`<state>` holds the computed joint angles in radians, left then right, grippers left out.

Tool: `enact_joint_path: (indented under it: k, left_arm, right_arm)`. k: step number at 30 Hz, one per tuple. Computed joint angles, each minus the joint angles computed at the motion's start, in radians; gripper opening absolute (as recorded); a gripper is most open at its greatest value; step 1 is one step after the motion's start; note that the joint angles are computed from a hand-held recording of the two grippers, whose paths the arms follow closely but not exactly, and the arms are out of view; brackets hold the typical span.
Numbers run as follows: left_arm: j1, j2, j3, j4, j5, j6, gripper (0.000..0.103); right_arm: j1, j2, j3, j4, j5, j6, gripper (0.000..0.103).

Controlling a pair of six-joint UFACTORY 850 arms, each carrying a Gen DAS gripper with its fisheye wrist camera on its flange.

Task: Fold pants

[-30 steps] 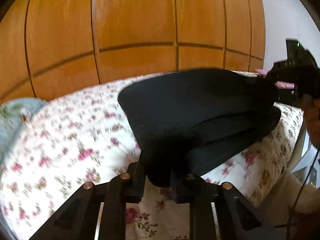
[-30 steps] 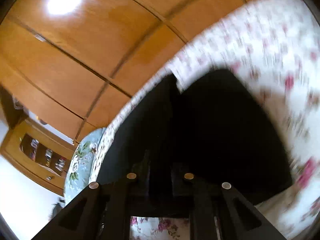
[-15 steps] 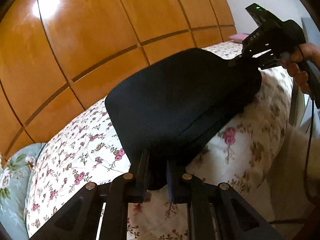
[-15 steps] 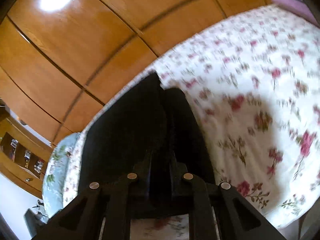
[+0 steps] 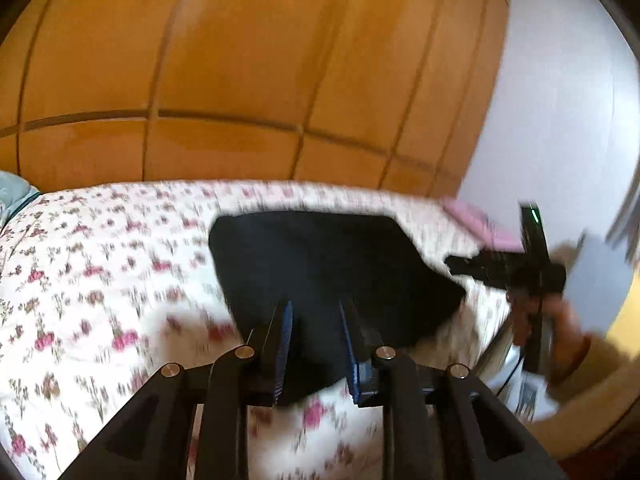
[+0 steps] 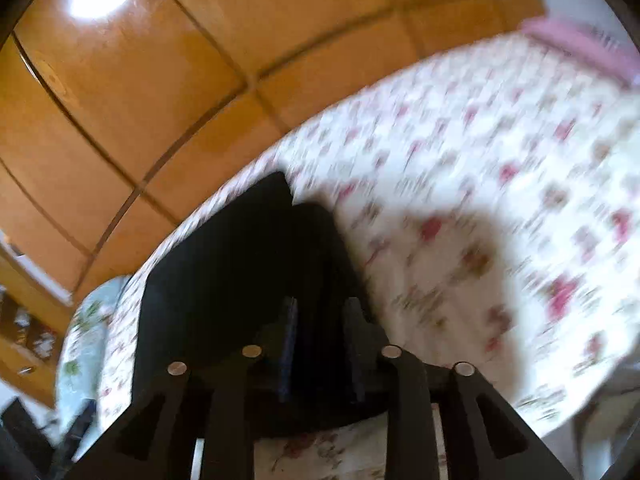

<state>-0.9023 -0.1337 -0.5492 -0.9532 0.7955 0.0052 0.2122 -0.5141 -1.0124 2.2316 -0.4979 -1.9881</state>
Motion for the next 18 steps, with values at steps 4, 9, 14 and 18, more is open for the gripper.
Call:
enact_joint_path:
  k: [4,9,14,18]
  left_arm:
    - [0.061,-0.062,-0.121,-0.133,-0.060,0.215,0.029]
    - [0.163,-0.213,-0.336,-0.241,-0.266,0.464,0.029]
    - [0.226,-0.342,-0.517,-0.513,-0.364,0.799,0.029]
    - [0.258,-0.407,-0.579,-0.606,-0.370,0.882,0.030]
  right_arm:
    - [-0.004,0.028,-0.009,0.011,-0.080,-0.085,0.032]
    - [0.059,-0.045,-0.163,-0.276,-0.001,0.081,0.032]
    - [0.110,-0.137,-0.306,-0.455,0.043,0.195,0.032]
    - [0.148,-0.199,-0.386,-0.587,0.203,0.274,0.022]
